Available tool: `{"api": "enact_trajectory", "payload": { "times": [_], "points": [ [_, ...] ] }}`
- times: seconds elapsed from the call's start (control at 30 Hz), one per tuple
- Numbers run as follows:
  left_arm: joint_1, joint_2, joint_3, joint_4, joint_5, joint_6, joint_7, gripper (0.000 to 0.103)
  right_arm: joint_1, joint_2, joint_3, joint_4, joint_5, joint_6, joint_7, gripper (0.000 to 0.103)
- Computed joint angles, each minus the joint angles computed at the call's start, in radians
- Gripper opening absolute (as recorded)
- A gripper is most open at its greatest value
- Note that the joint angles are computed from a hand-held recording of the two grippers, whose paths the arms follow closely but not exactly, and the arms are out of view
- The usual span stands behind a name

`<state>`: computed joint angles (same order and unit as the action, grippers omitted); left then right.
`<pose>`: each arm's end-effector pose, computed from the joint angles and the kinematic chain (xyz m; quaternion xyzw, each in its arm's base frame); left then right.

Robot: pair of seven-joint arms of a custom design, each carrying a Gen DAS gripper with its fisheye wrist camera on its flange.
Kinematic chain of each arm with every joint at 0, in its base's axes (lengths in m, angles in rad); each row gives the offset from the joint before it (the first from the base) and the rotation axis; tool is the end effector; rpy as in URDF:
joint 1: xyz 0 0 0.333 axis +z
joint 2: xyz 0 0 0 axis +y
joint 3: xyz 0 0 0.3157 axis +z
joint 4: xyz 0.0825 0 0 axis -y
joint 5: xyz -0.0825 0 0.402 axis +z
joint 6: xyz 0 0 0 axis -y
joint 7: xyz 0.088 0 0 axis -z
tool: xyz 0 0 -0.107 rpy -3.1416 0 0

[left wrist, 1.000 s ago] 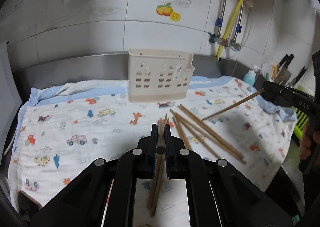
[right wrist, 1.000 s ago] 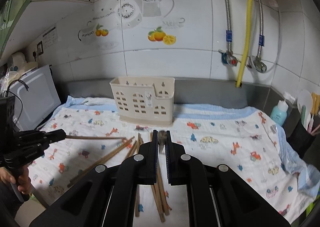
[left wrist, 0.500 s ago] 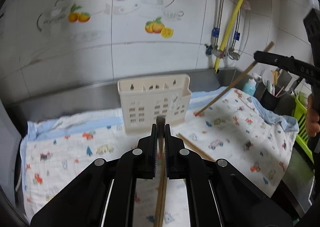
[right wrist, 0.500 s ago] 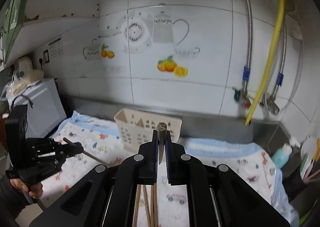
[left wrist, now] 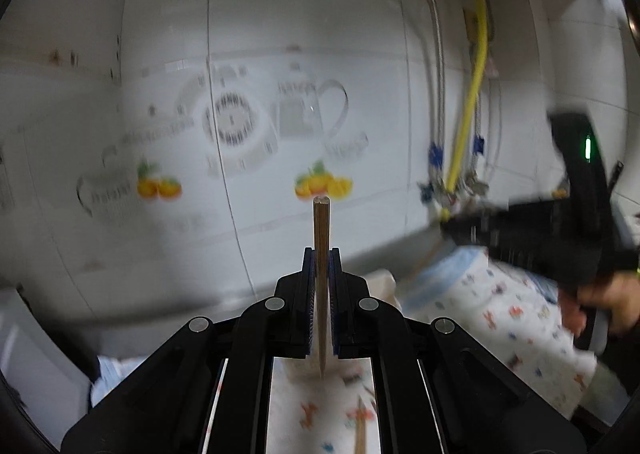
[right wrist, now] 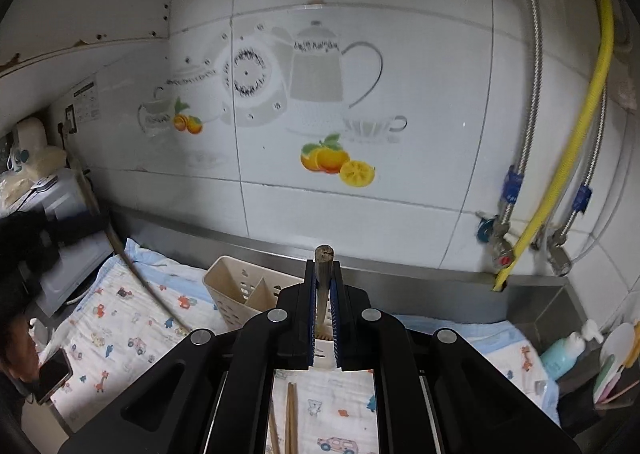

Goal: Organize utensils

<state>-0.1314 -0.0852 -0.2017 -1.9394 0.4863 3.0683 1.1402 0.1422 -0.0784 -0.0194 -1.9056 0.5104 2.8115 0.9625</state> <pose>0.5469 -0.2341 0.6559 -0.4611 0.6770 -0.4449 0.3621 0.6020 0.0500 0.6401 -0.7084 0.5047 -0.2956 0.3950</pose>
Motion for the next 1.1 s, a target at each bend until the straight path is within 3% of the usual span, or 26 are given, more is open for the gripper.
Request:
{"api": "enact_trajectory", "payload": {
  "times": [0.1,0.2,0.27,0.33,0.4,0.73,0.97,1.1],
  "points": [
    [0.033,0.056,-0.016,0.104,0.15,-0.006,-0.133,0.005,-0.002,0.026,0.003,0.016,-0.018,-0.007,0.015,0.006],
    [0.026,0.115,0.007,0.201,0.327,-0.017,-0.294,0.005,-0.005,0.053,0.005,0.034,-0.024,-0.015,0.019,0.007],
    [0.014,0.147,0.019,0.232,0.251,-0.021,-0.242,0.005,-0.007,0.065,0.008,0.04,-0.036,-0.019,0.025,0.007],
    [-0.01,0.188,0.05,0.275,0.292,-0.033,-0.287,0.005,-0.009,0.078,0.011,0.046,-0.053,-0.021,0.031,0.006],
    [-0.005,0.224,0.039,0.294,0.187,-0.055,-0.204,0.005,-0.01,0.087,0.013,0.05,-0.057,-0.023,0.033,0.007],
    [0.01,0.318,0.015,0.326,-0.118,-0.151,0.011,0.006,-0.018,0.118,0.018,0.073,-0.075,-0.032,0.056,0.007],
    [-0.011,0.332,0.043,0.327,-0.142,-0.173,0.019,0.008,-0.019,0.119,0.018,0.07,-0.1,-0.016,0.083,0.008],
    [-0.009,0.304,0.044,0.299,-0.156,-0.162,0.026,0.009,-0.021,0.093,0.017,0.049,-0.094,0.007,0.081,0.019]
  ]
}}
